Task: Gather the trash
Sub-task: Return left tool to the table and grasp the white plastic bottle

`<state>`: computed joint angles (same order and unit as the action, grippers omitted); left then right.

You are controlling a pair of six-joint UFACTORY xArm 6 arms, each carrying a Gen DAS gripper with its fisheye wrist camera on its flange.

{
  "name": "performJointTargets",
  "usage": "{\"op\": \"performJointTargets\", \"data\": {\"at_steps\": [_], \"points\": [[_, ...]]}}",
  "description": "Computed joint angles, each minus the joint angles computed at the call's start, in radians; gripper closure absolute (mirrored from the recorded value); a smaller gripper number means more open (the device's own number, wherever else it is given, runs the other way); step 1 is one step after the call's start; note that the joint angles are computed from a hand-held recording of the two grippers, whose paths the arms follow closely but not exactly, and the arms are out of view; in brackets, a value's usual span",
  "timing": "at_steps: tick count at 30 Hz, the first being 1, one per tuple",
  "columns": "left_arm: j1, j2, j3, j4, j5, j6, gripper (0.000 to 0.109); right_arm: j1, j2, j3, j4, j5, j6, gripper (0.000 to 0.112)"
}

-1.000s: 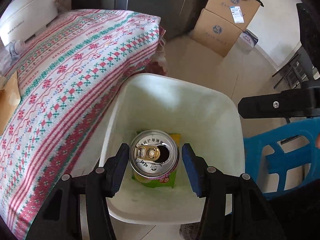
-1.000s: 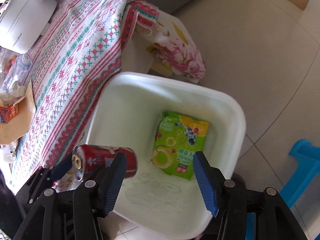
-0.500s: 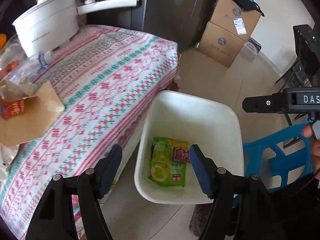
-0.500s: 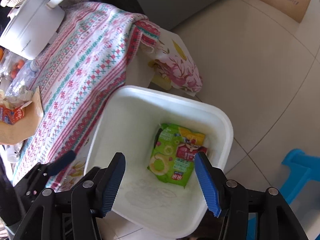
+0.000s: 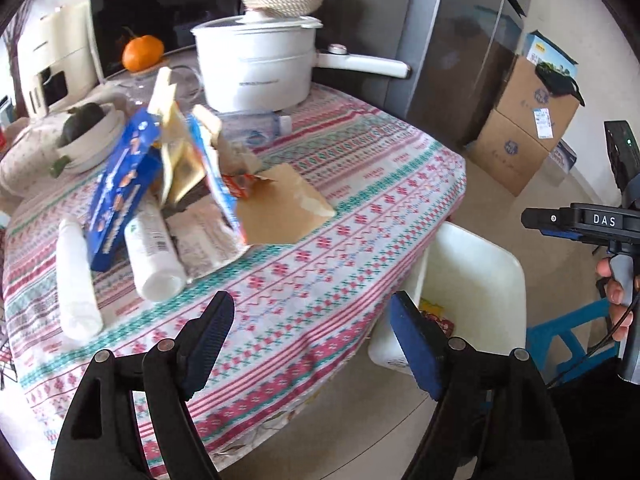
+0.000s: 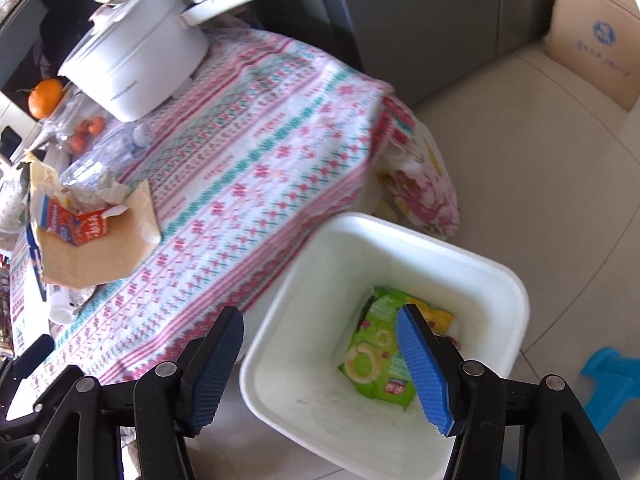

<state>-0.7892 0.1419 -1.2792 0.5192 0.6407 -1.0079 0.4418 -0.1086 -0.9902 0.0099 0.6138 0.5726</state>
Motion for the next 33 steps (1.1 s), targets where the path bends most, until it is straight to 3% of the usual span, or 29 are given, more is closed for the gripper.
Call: {"op": "performJointTargets", "data": {"at_steps": [8, 13, 17, 25, 31, 33], "points": [[0.107, -0.209, 0.213, 0.070, 0.042, -0.119, 0.027, 0.096, 0.103, -0.132, -0.116, -0.008, 0.064, 0.040], [0.174, -0.267, 0.263, 0.123, 0.105, -0.167, 0.027, 0.154, 0.194, -0.242, -0.148, -0.007, 0.066, 0.037], [0.249, -0.303, 0.308, 0.115, 0.093, -0.179, 0.027, 0.202, 0.281, -0.342, -0.180, 0.013, 0.077, 0.036], [0.380, -0.242, 0.306, 0.021, 0.045, -0.162, 0.027, 0.269, 0.448, -0.532, -0.187, 0.055, 0.088, 0.035], [0.414, -0.126, 0.236, -0.034, 0.035, -0.141, 0.028, 0.298, 0.538, -0.634, -0.224, 0.073, 0.131, 0.035], [0.423, -0.088, 0.213, -0.070, 0.040, -0.129, 0.033, 0.306, 0.560, -0.659, -0.231, 0.082, 0.137, 0.035]]}}
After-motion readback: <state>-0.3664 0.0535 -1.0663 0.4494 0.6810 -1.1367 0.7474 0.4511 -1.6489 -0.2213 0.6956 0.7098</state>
